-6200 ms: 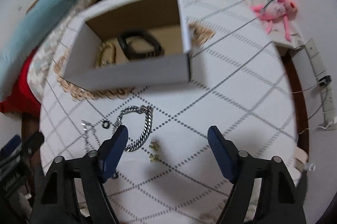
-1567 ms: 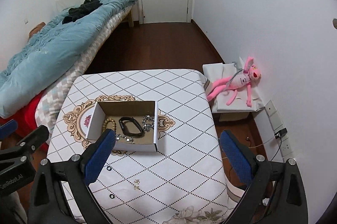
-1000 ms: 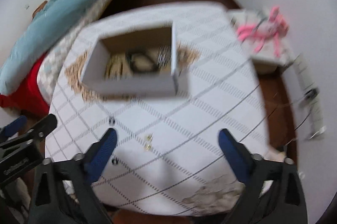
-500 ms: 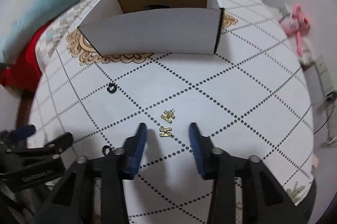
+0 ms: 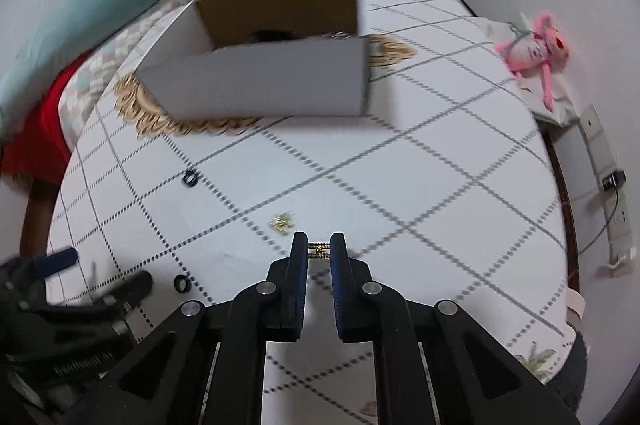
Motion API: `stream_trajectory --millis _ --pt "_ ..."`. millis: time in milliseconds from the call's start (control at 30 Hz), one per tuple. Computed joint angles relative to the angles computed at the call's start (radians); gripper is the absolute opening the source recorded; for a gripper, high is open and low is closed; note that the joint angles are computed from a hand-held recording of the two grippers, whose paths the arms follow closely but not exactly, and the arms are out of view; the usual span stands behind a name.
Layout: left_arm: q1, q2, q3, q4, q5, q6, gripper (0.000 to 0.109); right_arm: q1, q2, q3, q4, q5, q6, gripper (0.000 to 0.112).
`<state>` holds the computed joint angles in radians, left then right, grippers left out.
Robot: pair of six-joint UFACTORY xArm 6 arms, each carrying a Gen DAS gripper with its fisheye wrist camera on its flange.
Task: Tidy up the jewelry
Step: 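Pinch a small gold earring with the right tool while the left tool pinches a black ring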
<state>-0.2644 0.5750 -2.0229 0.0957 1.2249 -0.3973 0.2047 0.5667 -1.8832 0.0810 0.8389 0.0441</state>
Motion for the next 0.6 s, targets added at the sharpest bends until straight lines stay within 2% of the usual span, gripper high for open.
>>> stream_trajectory --millis 67,133,167,233,300,400,467,600 --pt "-0.012 0.003 0.002 -0.022 -0.020 0.027 0.102 -0.016 -0.010 0.002 -0.001 0.003 0.010 0.011" --pt "-0.026 0.001 0.008 -0.029 -0.037 0.053 0.090 -0.022 -0.012 0.000 -0.012 0.007 0.022 0.011" --pt "-0.032 0.004 0.006 -0.027 -0.038 0.058 0.078 -0.025 -0.013 0.000 -0.018 0.010 0.028 0.011" --pt "-0.044 0.010 -0.001 -0.015 -0.036 0.064 0.070 -0.034 -0.024 0.014 -0.025 0.008 0.039 0.011" --pt "-0.052 -0.002 0.017 -0.010 -0.069 0.078 0.045 -0.044 -0.041 0.035 -0.026 0.003 0.041 0.012" --pt "-0.056 0.002 0.008 -0.010 -0.073 0.090 0.019 -0.045 -0.044 0.042 -0.032 0.000 0.060 0.012" --pt "-0.057 0.010 -0.006 -0.009 -0.076 0.096 0.010 -0.047 -0.046 0.042 -0.029 -0.002 0.062 0.012" --pt "-0.050 0.015 -0.005 -0.012 -0.094 0.105 0.010 -0.044 -0.042 0.034 -0.030 -0.002 0.058 0.012"
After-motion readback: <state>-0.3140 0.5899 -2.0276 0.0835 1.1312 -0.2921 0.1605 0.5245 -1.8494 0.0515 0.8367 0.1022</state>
